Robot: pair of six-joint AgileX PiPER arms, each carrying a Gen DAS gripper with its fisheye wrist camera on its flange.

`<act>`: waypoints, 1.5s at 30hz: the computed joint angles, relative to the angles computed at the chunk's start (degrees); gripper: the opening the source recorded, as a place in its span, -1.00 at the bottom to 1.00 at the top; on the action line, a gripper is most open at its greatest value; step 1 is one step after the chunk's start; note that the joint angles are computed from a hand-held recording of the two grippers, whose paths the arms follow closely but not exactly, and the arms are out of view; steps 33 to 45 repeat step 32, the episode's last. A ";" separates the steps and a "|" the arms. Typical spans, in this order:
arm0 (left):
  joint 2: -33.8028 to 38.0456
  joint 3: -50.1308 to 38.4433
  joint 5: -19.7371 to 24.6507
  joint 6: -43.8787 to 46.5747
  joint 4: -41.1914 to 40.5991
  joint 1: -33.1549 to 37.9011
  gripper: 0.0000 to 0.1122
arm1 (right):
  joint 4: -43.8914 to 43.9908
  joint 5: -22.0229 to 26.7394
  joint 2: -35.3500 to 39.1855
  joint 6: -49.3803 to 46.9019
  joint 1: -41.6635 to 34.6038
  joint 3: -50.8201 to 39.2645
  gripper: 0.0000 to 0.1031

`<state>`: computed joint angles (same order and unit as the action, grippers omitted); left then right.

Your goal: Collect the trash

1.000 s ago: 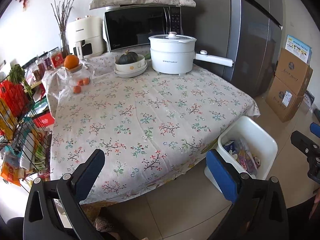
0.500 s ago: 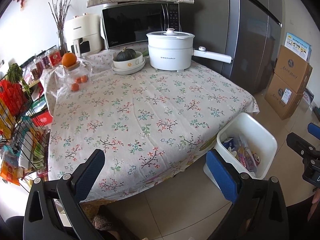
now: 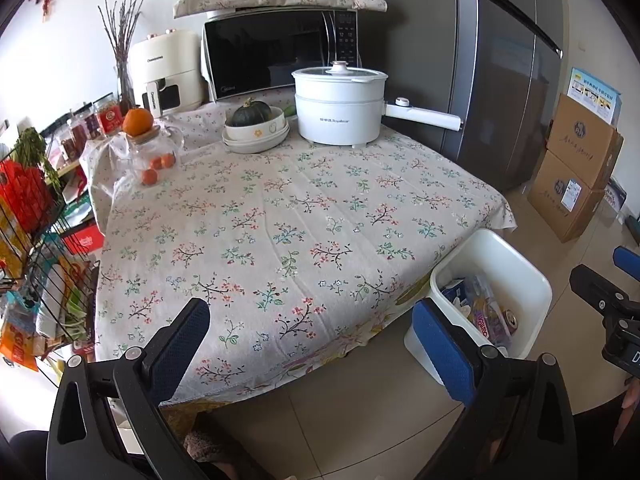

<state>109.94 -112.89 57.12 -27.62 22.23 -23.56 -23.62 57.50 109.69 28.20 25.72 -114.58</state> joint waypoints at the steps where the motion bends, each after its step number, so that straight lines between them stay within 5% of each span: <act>1: -0.02 -0.07 0.00 -0.09 -0.03 0.00 0.82 | -0.02 -0.06 0.02 0.02 -0.02 -0.01 0.86; 45: -1.55 1.03 -1.28 -0.51 -2.31 0.05 0.82 | -3.12 -2.98 -1.06 2.13 0.81 2.33 0.87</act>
